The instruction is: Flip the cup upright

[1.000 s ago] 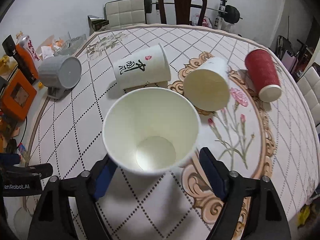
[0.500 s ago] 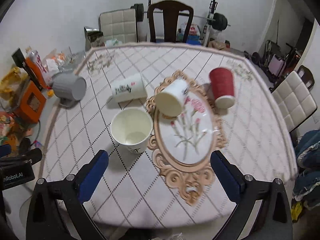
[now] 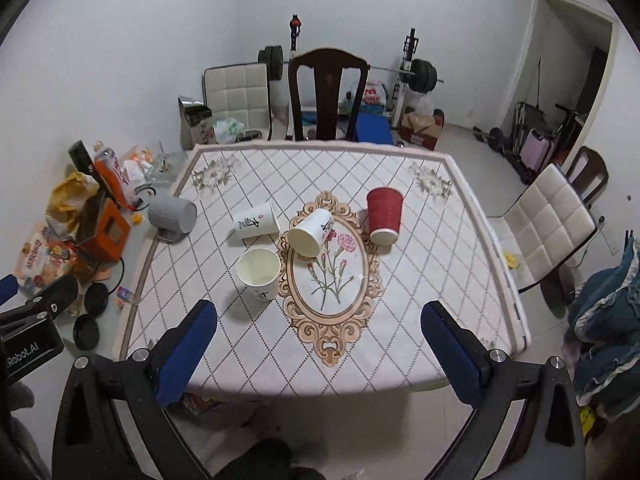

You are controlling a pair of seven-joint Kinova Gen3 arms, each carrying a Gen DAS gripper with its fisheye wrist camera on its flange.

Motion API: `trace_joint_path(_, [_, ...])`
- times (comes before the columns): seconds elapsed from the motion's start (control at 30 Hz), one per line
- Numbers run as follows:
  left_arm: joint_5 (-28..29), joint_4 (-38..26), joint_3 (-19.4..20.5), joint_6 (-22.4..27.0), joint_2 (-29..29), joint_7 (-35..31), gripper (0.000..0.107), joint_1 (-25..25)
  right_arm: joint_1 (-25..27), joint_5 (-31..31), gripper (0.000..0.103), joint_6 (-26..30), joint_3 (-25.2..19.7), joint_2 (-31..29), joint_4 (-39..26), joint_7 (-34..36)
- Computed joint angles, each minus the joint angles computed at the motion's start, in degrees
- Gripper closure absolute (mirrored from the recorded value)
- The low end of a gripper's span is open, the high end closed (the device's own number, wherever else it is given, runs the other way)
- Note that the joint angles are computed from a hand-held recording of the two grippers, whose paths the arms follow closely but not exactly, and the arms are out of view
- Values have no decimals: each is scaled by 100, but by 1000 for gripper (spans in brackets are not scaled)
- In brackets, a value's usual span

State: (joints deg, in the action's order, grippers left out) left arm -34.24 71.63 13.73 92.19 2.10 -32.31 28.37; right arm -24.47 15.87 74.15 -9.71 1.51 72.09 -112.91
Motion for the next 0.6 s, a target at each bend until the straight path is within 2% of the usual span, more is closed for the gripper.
trace_joint_path(0.3, [-522,-495,443,734,-152,387,4,514,87,-203,0,652,-126,-469,-465,244])
trace_joint_path(0.6, [-777,-862,587,1238,-117,645,4,827,195,-181,0,1042,-341,-695,-814,324])
